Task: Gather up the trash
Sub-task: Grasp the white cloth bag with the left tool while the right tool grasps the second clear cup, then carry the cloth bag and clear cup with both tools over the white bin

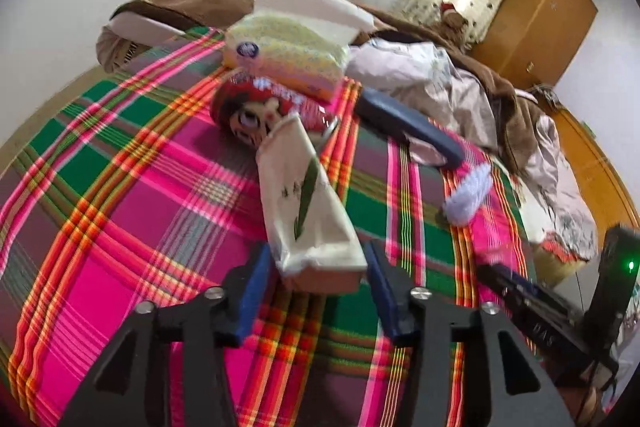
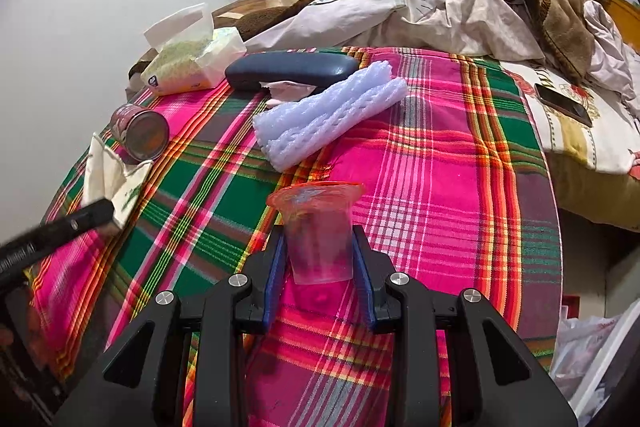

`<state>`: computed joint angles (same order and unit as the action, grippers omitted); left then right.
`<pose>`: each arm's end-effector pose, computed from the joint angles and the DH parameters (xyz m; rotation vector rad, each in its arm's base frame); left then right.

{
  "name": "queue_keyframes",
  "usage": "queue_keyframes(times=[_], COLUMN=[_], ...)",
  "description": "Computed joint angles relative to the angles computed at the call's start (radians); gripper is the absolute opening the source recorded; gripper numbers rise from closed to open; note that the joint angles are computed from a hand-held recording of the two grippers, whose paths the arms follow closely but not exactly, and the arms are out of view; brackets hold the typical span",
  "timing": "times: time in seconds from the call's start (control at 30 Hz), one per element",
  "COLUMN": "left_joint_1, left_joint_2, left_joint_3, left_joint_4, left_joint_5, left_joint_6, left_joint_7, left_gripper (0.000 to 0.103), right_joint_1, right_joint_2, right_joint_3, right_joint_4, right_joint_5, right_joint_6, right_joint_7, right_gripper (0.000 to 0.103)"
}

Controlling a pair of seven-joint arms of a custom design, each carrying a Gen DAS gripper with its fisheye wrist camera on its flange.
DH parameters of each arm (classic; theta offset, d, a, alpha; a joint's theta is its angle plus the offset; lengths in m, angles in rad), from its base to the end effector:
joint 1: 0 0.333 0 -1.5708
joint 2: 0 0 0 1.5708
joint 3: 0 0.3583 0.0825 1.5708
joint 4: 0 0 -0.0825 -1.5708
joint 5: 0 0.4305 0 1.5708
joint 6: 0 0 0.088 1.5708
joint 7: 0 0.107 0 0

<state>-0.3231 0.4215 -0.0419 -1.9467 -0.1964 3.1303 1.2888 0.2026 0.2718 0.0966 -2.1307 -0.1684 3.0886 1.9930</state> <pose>0.6777 -0.2376 0.3579 -2.0267 1.7915 -1.0222 0.6291 0.2051 0.3667 -1.7942 1.7426 -0.4193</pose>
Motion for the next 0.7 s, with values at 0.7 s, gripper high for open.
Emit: queue_keyframes(times=[0.7], left_joint_1=[-0.088], left_joint_2=[-0.046], left_joint_3=[0.082], left_joint_4=[-0.058], left_joint_5=[0.131], left_joint_6=[0.014], left_joint_7=[-0.050], left_gripper=[0.047], right_joint_1=[0.028], right_joint_2=[-0.052], right_joint_3=[-0.025], right_joint_4=[-0.061], right_joint_5=[-0.010], right_joint_6=[0.039], right_joint_7=[0.048], right_gripper=[0.033])
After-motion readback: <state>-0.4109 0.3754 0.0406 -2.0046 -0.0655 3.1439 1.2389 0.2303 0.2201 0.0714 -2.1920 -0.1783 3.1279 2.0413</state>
